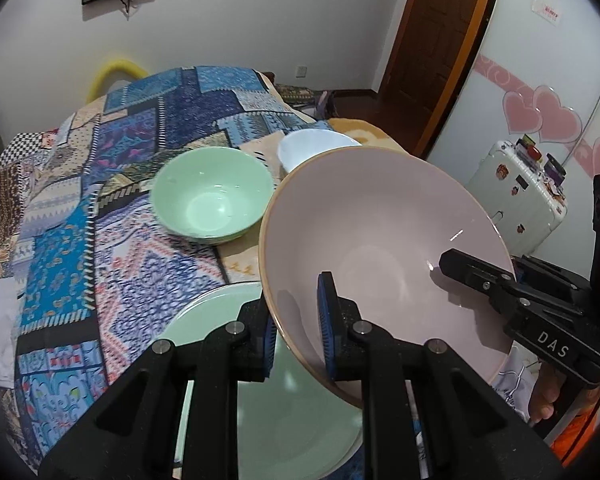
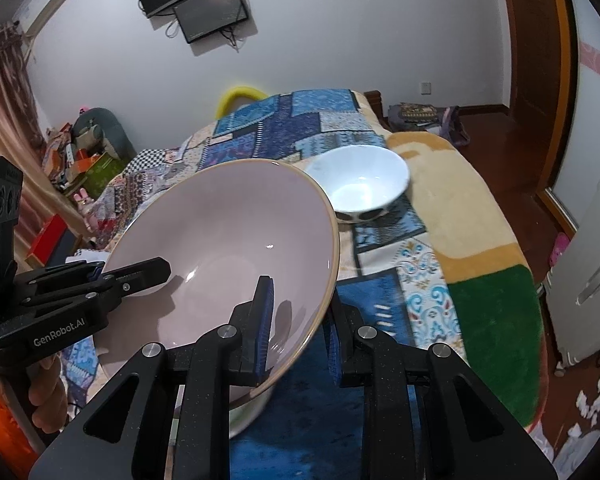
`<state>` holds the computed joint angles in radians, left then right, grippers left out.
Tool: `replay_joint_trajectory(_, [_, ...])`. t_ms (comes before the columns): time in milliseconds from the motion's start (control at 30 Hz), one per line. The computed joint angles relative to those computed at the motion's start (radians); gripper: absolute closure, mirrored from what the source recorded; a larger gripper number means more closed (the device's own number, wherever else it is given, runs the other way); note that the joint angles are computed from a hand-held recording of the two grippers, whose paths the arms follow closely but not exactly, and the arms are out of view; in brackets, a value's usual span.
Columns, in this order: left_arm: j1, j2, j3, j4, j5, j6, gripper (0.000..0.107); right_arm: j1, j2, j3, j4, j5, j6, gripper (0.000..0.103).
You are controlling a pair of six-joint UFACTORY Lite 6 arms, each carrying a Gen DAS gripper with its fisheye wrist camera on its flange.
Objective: Organize plates and bowls
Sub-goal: 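Lift the pinkish-beige bowl with both grippers and carry it toward the plate stack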
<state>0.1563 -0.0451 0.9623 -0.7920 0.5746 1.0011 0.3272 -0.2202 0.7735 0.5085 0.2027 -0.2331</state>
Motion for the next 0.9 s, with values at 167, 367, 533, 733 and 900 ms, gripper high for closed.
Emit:
replay_joint_trajectory(167, [0.133, -0.075, -0.036, -0.029, 0.077, 0.09, 0.089, 0.113, 0.003, 0.012, -0.32, -0.031, 0.37, 0.082])
replay_joint_trajectory(367, [0.306, -0.125, -0.05, -0.05, 0.172, 0.189, 0.089, 0.245, 0.053, 0.064, -0.706, -0.037, 0.807, 0.082])
replay_joint_trajectory(533, [0.465, -0.141, -0.049, -0.068, 0.248, 0.281, 0.089, 0.346, 0.105, 0.114, -0.955, -0.036, 1.085, 0.082])
replay_joint_trajectory(733, [0.643, -0.123, -0.023, -0.076, 0.326, 0.376, 0.089, 0.44, 0.188, 0.183, -1.141, -0.039, 1.293, 0.082])
replay_joint_trajectory(900, [0.763, -0.079, 0.007, -0.079, 0.357, 0.446, 0.089, 0.492, 0.262, 0.246, -1.188, -0.044, 1.348, 0.082])
